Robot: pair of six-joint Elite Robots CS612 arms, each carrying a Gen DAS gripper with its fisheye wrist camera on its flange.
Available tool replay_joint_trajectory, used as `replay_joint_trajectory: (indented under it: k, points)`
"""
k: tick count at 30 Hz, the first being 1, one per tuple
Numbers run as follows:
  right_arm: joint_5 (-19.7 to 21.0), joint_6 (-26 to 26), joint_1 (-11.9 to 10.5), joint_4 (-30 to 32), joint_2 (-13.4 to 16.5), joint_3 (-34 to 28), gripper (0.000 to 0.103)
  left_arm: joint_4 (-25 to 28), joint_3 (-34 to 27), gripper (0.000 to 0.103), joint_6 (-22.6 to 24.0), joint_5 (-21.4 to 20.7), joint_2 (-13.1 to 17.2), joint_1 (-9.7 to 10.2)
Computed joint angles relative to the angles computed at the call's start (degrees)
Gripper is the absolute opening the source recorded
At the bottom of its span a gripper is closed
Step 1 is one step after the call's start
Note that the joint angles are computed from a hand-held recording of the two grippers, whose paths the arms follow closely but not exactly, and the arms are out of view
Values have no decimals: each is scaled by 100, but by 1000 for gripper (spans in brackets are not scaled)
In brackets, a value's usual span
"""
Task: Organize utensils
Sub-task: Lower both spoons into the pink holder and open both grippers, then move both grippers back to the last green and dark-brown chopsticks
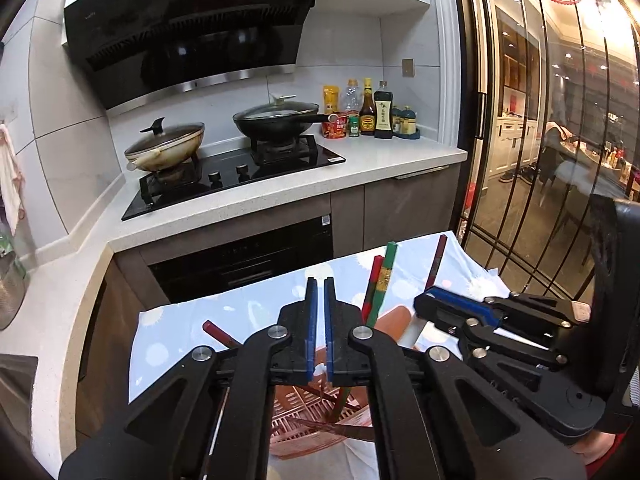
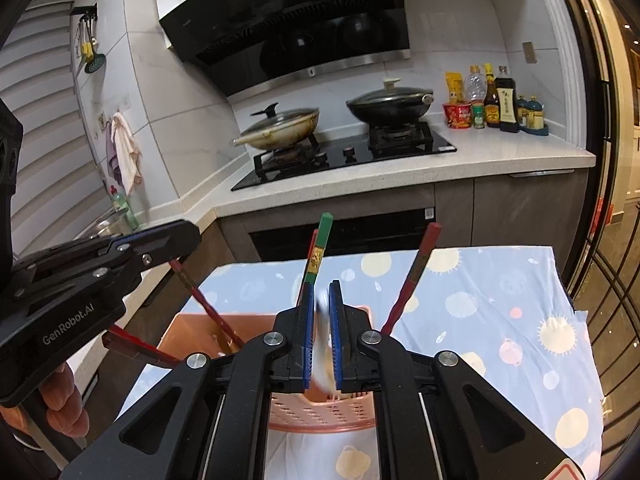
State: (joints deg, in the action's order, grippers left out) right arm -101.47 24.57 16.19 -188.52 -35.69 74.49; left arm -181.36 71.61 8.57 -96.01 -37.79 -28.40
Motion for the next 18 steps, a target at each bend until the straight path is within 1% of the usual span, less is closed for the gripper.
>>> replay_joint_trajectory:
  k: [1,2,3,7,11,13,16,18]
  points:
    - [-3,4,-4,-15,0,5,13,-17,26,11,-18,1,-11,-6]
    - [6,31,-8,-61,-13,35,13,-56,47,21,-44,16,-15,-6]
    - [12,46,-11,-90,-25,61,14,-92,48,28,-53,43,-7,-1]
    - [-23,28,4,-168,-80,168,14,-197,135,29,-83,29,-38,21]
    - [-40,8,34,-225,-147,315,18,-348,283,31,-98,25,-108,41]
    - [-45,-10,55,-251,-182,389,19,-475,405,32,-95,29,-160,47]
    - [-64,-43,103,-309,-247,540,19,-704,646,37,-91,6,-258,65]
    - [-69,-47,141,-370,-294,664,19,-850,807,44,-77,36,-316,70]
